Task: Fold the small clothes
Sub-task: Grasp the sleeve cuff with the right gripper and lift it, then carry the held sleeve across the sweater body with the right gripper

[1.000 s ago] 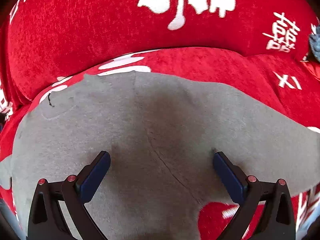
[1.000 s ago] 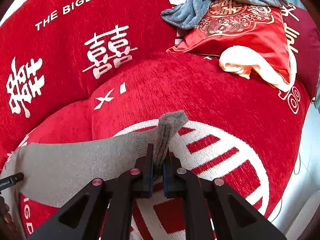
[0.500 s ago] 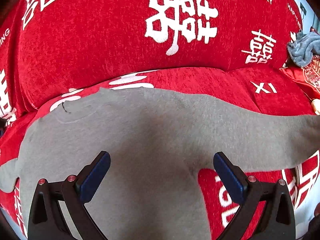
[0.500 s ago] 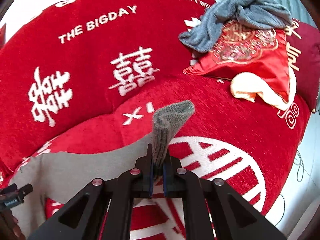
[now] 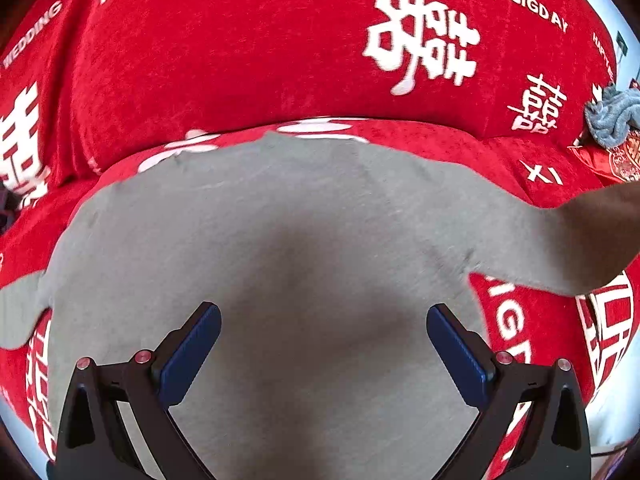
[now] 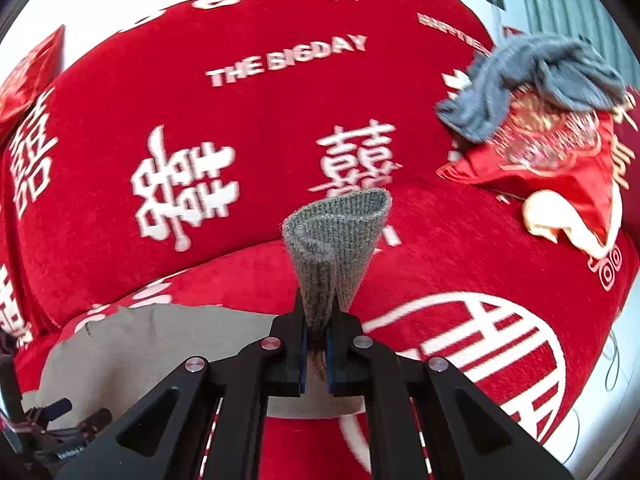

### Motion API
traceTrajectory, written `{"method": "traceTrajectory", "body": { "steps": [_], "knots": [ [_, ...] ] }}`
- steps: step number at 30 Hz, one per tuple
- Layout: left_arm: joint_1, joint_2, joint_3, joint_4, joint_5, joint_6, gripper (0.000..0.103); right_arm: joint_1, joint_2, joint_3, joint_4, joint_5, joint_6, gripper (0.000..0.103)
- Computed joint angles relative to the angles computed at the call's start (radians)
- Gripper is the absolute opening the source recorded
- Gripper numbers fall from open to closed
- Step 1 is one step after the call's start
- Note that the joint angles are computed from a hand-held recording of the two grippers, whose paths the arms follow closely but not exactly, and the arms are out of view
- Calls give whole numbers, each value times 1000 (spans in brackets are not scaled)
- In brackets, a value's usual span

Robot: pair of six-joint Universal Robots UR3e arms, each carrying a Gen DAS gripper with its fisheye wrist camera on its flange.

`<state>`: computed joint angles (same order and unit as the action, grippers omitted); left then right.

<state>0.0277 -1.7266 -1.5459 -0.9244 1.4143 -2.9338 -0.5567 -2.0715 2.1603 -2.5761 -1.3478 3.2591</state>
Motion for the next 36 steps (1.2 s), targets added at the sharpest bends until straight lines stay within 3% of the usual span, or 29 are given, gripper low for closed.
{"method": "traceTrajectory", "body": {
  "steps": [9,18,28,36],
  "knots": [
    [168,115,-125,-12,-90,106,103,424,263,-256,-42,-288,149,7],
    [327,162,-146,-71,-189,200,103,733,536,-570,15,-476,234,7],
    [493,163,-152,-121,-252,306,103,933,844,-968,146,-556,298,7],
    [618,132,-156,-182,-284,355,103,1044,1198,-1461,375,-545,336,7]
  ]
}}
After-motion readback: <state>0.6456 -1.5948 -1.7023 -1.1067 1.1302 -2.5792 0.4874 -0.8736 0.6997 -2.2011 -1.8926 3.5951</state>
